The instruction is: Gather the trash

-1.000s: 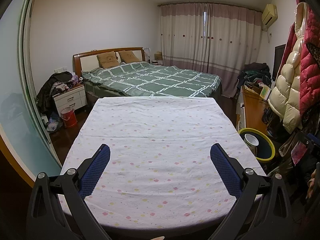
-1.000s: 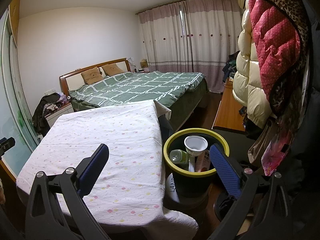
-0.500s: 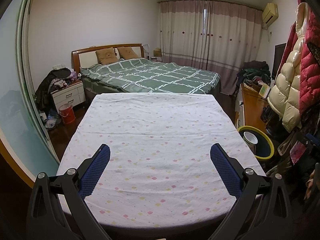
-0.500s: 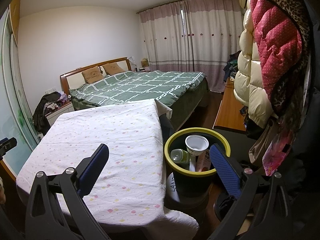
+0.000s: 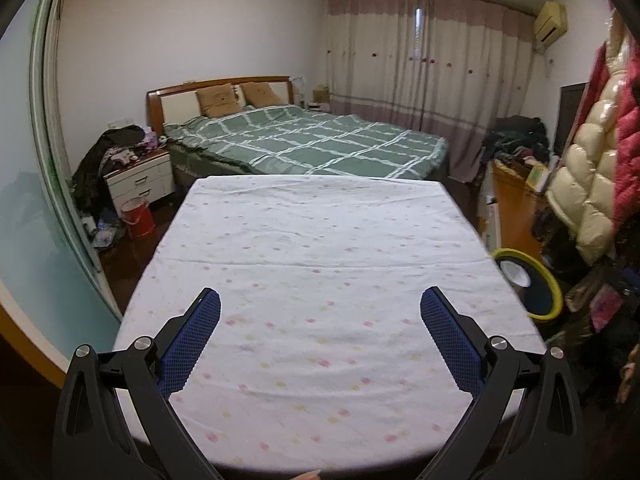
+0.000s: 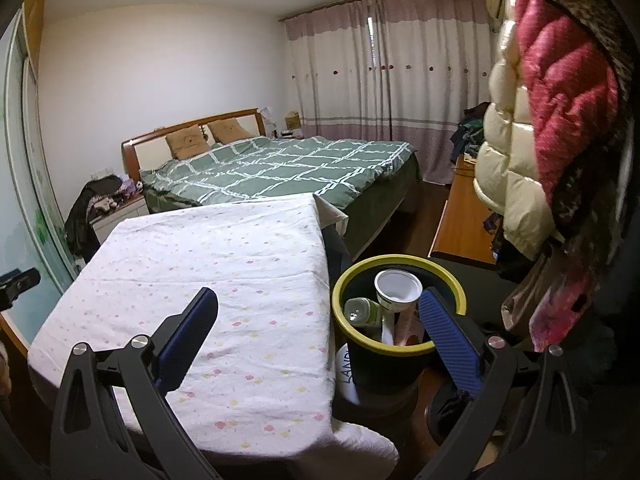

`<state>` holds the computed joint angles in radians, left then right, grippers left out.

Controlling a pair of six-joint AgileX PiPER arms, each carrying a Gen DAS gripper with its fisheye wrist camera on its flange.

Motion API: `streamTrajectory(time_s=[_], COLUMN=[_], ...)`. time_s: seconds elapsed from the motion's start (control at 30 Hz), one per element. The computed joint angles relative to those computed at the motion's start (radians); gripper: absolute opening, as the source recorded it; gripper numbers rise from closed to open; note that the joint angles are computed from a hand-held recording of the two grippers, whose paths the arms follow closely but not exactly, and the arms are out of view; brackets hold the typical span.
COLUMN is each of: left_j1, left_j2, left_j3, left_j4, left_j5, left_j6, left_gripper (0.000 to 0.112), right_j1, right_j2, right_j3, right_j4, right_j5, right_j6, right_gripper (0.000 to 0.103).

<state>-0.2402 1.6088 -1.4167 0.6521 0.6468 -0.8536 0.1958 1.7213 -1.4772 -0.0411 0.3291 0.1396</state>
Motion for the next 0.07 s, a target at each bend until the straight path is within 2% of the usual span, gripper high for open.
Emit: streamTrajectory(time_s=[0.07], left_j1=[0.045], left_j2=[0.06], left_j3=[-0.049], left_j4=[-0.019], left_j5=[-0.018], left_j6=[0.044], left_gripper=[0.098], right_j1=[0.013], right_j2=[0.058], right_j3=[-0.075], right_j4=[0.01], right_j5=[0.038], right_j6=[-0.019], right_gripper=[0.096])
